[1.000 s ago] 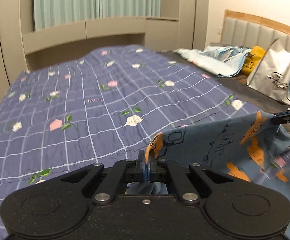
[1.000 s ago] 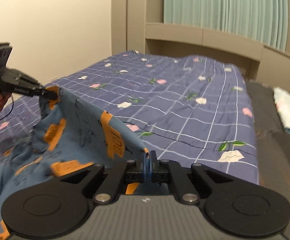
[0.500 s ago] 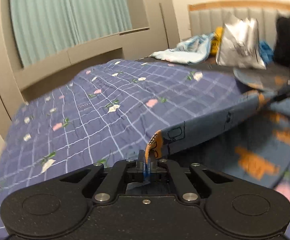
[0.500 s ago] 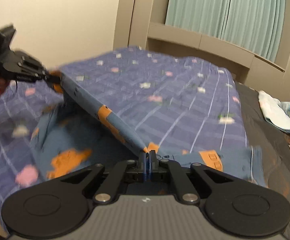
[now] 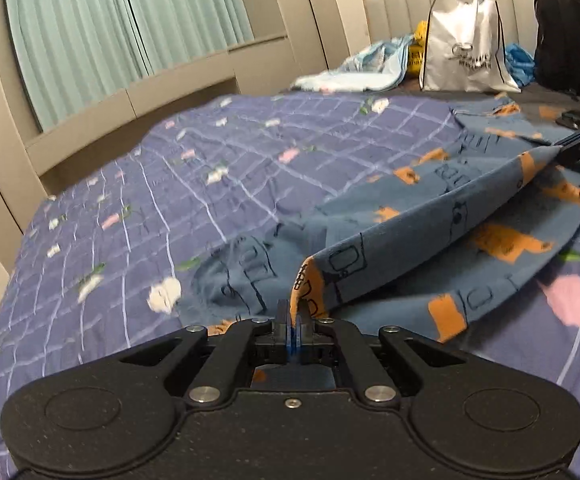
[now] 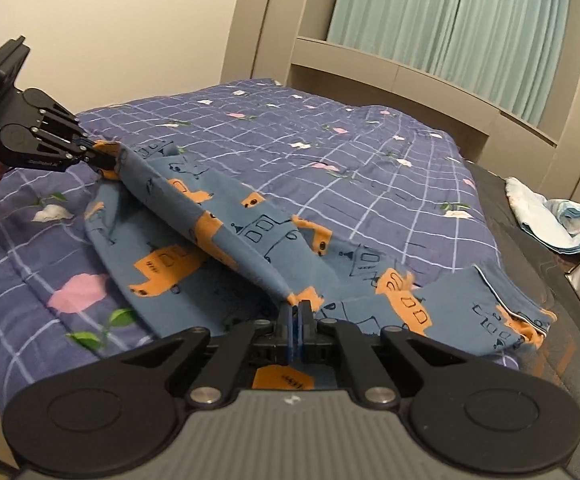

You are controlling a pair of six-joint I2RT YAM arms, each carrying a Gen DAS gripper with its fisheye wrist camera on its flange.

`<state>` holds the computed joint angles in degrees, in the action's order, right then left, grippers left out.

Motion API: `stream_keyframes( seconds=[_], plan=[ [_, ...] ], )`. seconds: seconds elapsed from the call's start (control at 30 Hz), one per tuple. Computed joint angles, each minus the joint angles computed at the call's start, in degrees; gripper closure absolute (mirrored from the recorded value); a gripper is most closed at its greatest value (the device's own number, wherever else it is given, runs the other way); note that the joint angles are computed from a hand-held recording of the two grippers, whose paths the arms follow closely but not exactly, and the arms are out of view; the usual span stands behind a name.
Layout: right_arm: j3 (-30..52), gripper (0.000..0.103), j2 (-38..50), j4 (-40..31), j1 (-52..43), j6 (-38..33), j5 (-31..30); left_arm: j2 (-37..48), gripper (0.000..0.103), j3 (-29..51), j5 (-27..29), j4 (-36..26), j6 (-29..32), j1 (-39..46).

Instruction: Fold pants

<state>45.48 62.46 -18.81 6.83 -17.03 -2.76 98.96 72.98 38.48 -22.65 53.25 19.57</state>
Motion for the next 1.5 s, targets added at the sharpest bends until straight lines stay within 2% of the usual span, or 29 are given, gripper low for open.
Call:
stream_keyframes(
  seconds=[0.17, 0.27, 0.33, 0.43, 0.47, 0.57, 0.63, 0.67, 0.73, 0.8, 0.9, 0.97, 1.03, 1.13, 1.3, 1.43, 1.5],
  plan=[
    [-1.9, 0.101, 0.4, -1.3, 2.6, 1.2, 1.0, 2.7, 0.096, 0.7, -0.8, -0.6, -6.0, 0.0],
    [-2.9, 0.099, 0.5, -0.9, 1.9, 2.7, 0.5, 2.3, 0.073, 2.0, 0.6, -4.0, -9.6, 1.2],
    [-3.2, 0.098, 0.0, -0.9, 1.6, 3.1, 0.1, 1.2, 0.046, 2.0, 2.4, -5.5, -11.7, 2.7],
    [-3.7, 0.095, -0.2, -0.5, 1.1, 3.9, -0.6, -0.2, 0.024, 1.5, 4.3, -7.2, -17.2, 4.8],
    [-4.3, 0.094, -0.6, -0.1, 0.8, 4.1, -0.9, -0.2, 0.022, 1.7, 4.8, -8.2, -19.5, 5.5],
    [-5.1, 0.080, -0.9, 0.7, 0.6, 5.6, -1.8, 0.7, 0.017, 2.5, 7.8, -10.4, -27.6, 7.3],
    [-6.1, 0.053, -2.1, 0.9, 0.8, 6.5, -2.3, 1.8, 0.014, 2.7, 8.8, -9.2, -34.8, 7.9],
    [-6.6, 0.045, -2.7, 1.2, 1.1, 7.0, -2.4, 2.4, 0.013, 2.9, 8.7, -8.5, -38.5, 7.9],
    [-7.5, 0.025, -4.2, 1.6, 1.7, 8.1, -2.4, 4.2, 0.013, 3.7, 8.5, -6.5, -44.5, 7.1],
    [-8.5, 0.013, -5.7, 2.1, 2.2, 9.2, -1.9, 5.9, 0.014, 4.3, 6.8, -3.2, -49.1, 6.0],
    [-9.6, 0.006, -8.2, 2.7, 1.9, 11.5, -2.0, 9.2, 0.019, 7.2, 3.9, -1.8, -53.8, 4.6],
    [-10.2, 0.004, -9.9, 2.8, 1.6, 12.9, -2.1, 11.5, 0.030, 9.4, 3.8, -2.0, -55.8, 4.1],
    [-10.7, 0.003, -11.2, 2.7, 1.6, 13.8, -1.8, 13.0, 0.063, 11.4, 2.5, -4.0, -56.6, 3.6],
    [-11.1, 0.003, -12.5, 2.3, 2.0, 14.7, -1.1, 13.1, 0.091, 11.2, 1.5, -3.5, -57.7, 3.7],
    [-10.8, 0.003, -13.5, 0.8, 4.1, 16.1, 2.1, 5.4, 0.096, 4.2, -1.9, 5.2, -56.6, 3.5],
    [-9.9, 0.003, -13.9, -0.8, 7.0, 16.8, 5.7, 2.0, 0.097, 3.0, -2.1, 7.6, -55.5, 5.5],
    [-9.8, 0.003, -14.3, -1.2, 8.4, 16.9, 7.4, 2.6, 0.097, 4.5, -1.7, 6.5, -54.6, 6.7]
  ],
)
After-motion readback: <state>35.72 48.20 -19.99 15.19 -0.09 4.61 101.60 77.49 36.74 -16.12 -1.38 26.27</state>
